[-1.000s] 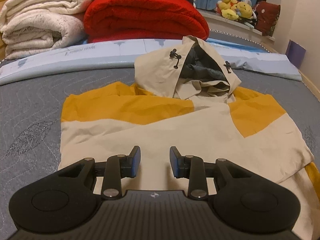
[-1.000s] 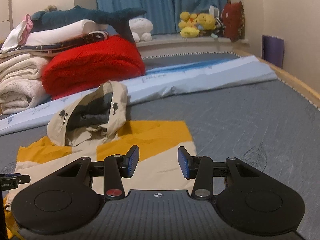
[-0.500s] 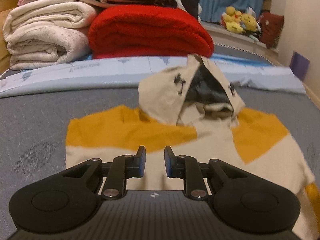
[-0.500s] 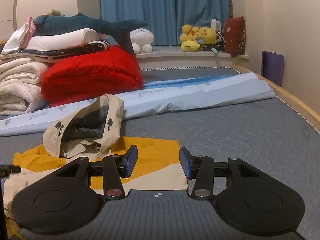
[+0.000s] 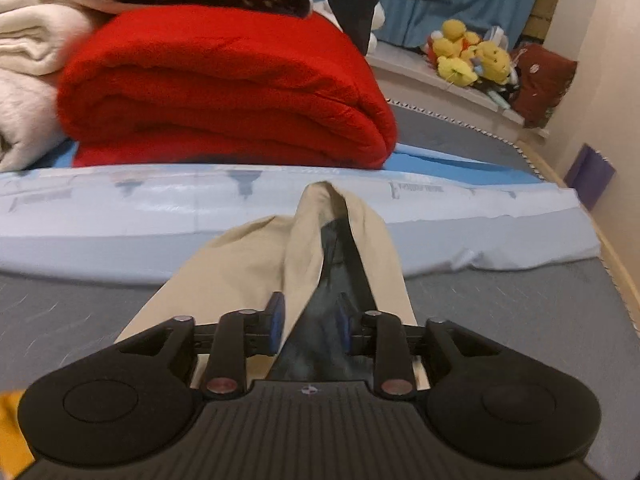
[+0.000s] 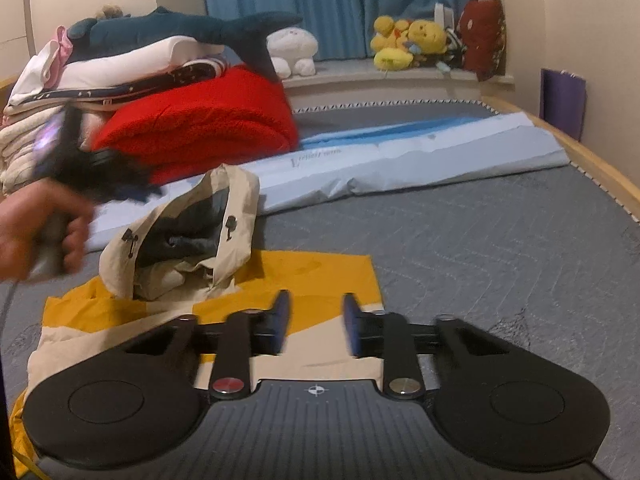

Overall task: Fold large clothes
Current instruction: 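Grasp the hood with the left tool and fold it down onto the body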

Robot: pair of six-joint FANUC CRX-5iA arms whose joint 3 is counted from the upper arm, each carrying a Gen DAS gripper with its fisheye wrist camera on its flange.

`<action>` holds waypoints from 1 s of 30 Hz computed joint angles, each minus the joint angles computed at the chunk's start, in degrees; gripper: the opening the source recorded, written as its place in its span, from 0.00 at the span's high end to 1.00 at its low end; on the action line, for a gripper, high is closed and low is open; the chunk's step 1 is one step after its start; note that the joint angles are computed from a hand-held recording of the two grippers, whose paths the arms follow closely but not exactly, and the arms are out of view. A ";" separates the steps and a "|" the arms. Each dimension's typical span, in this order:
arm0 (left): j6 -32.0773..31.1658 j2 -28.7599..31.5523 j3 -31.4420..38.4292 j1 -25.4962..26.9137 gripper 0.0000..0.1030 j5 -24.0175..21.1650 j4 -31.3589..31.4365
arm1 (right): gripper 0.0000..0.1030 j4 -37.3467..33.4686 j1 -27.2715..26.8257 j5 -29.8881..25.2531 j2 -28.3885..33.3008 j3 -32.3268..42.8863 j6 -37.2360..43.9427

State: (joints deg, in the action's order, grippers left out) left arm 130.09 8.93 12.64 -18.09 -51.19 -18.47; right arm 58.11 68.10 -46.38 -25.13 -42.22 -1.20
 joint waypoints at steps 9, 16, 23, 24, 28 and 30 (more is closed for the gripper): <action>-2.56 15.26 15.77 -0.15 0.97 -10.69 -4.78 | 0.79 -2.46 -0.42 -0.16 0.64 0.64 0.25; -9.86 2.60 5.48 -9.55 0.98 -3.37 -22.38 | 0.79 -0.87 -0.50 -1.45 0.63 0.46 -2.90; -8.87 -24.30 -27.96 -37.00 0.91 -4.26 -41.57 | 0.79 8.01 -0.47 -4.03 -1.22 -2.25 -14.85; -7.57 -25.67 -29.68 -39.92 0.90 -9.94 -38.71 | 0.78 8.99 -0.55 -3.98 -1.60 -2.71 -15.92; 7.83 -32.69 -32.55 -42.56 0.87 -17.23 -29.65 | 0.63 11.77 -1.82 0.26 -3.78 -4.89 -18.35; 16.73 -35.06 -32.10 -44.22 0.87 -19.11 -31.00 | 0.60 11.75 -2.68 4.05 -4.54 -5.59 -18.65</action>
